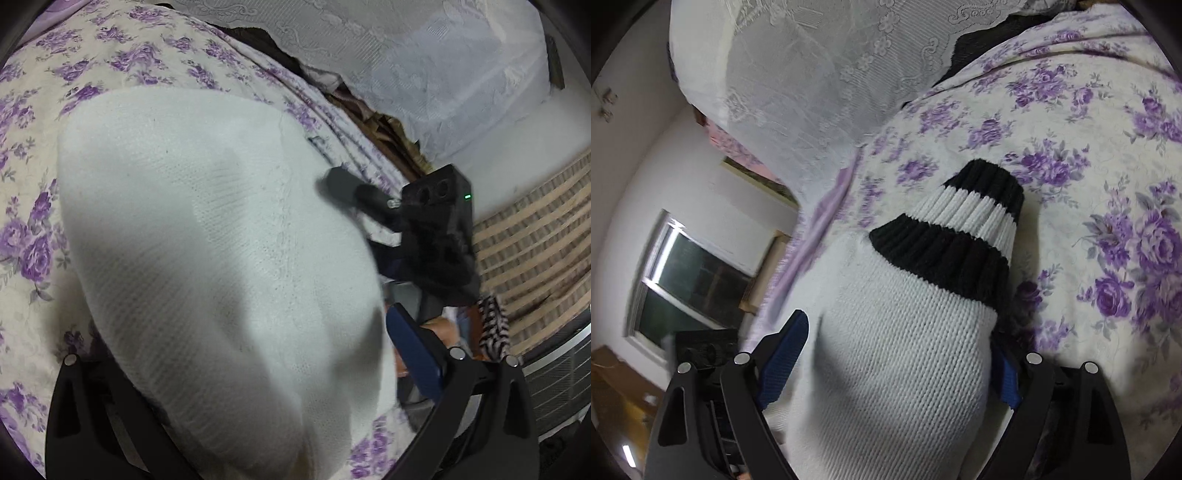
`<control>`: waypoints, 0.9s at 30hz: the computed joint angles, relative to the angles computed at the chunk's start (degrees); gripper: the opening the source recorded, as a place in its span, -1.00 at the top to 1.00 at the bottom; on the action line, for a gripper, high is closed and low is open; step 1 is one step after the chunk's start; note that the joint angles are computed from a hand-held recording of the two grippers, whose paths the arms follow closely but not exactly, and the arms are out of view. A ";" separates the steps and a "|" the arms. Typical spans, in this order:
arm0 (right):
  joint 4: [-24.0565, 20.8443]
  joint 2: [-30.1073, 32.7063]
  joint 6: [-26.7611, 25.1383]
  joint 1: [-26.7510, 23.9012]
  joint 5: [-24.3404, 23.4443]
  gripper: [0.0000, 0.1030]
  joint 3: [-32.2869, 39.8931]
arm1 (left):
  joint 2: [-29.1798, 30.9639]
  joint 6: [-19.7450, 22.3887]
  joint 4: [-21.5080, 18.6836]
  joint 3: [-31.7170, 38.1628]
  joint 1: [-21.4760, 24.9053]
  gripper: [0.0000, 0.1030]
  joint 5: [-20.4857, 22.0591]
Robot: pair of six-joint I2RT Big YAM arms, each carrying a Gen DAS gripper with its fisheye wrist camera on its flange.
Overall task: Fold small clothes
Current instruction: 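Lift the sweater bundle off the bedspread with the right gripper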
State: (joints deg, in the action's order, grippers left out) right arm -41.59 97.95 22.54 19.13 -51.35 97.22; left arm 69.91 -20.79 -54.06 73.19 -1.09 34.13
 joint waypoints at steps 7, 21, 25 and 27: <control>-4.85 0.48 -6.59 1.11 3.36 -0.69 1.63 | 0.01 -2.86 2.95 -1.28 3.23 -0.77 3.27; -3.78 0.35 -7.03 1.91 5.09 -0.70 1.33 | -0.37 1.56 -0.01 -0.53 -1.33 -0.91 -2.37; -1.65 -0.50 -5.80 1.37 3.76 -0.60 -0.29 | -0.56 1.82 1.07 -1.08 -0.41 -0.90 -0.77; -2.15 0.09 -5.69 1.46 3.80 -0.60 0.33 | -0.40 0.70 2.04 -1.21 -0.13 -0.90 -1.08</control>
